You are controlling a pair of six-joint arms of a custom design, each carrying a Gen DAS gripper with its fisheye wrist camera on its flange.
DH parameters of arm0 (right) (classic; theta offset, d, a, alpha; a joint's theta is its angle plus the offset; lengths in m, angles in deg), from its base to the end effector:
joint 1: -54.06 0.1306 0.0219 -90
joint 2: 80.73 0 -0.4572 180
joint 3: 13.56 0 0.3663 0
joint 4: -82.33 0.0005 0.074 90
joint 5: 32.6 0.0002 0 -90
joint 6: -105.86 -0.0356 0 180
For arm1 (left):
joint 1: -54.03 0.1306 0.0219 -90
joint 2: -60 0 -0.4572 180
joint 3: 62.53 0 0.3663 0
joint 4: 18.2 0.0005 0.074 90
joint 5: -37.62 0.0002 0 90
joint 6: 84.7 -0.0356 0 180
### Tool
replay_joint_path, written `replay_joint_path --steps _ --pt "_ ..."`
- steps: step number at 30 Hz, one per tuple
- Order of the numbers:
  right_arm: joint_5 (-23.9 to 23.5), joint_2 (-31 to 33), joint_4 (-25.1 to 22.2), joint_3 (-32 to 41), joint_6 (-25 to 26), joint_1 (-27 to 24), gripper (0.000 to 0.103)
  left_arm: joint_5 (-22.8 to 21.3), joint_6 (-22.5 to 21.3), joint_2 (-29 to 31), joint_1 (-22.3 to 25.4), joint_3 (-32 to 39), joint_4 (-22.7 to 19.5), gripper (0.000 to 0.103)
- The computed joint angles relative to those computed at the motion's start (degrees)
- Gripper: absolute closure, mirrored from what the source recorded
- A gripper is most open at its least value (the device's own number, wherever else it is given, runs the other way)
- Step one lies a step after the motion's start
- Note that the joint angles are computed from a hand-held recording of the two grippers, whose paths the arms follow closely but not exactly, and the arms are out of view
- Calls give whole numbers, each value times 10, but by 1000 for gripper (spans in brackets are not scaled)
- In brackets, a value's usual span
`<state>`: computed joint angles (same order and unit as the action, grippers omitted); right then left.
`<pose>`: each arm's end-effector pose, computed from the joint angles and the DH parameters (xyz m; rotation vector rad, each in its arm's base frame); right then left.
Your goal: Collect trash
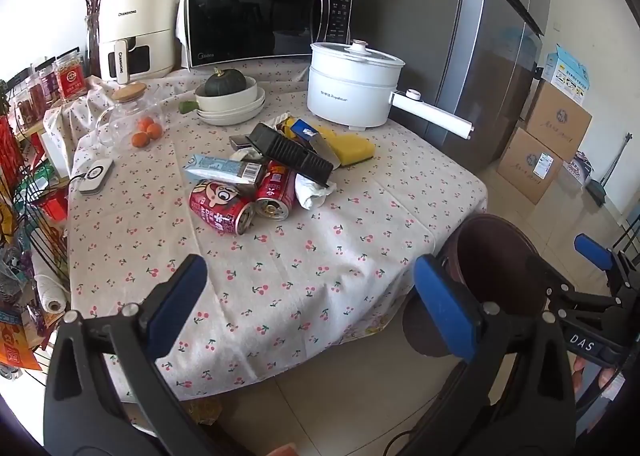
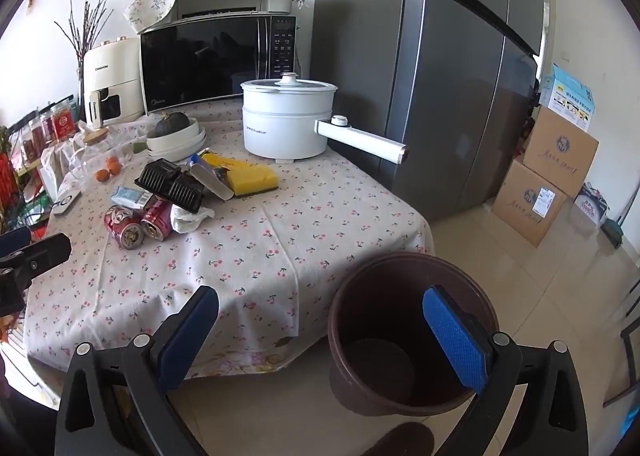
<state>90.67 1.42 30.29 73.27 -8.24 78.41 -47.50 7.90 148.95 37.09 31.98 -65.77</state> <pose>0.3678 0.1445 0.5369 0.2552 2.2305 -0.2505 0.4383 -0.1372 0.5498 0.3326 2.2921 -0.2722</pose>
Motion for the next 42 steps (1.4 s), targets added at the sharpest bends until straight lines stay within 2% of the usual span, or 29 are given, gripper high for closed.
replay_joint_path --steps 42 --pt "2 -2 -4 1 -9 -1 0 1 -7 -1 -4 -4 1 0"
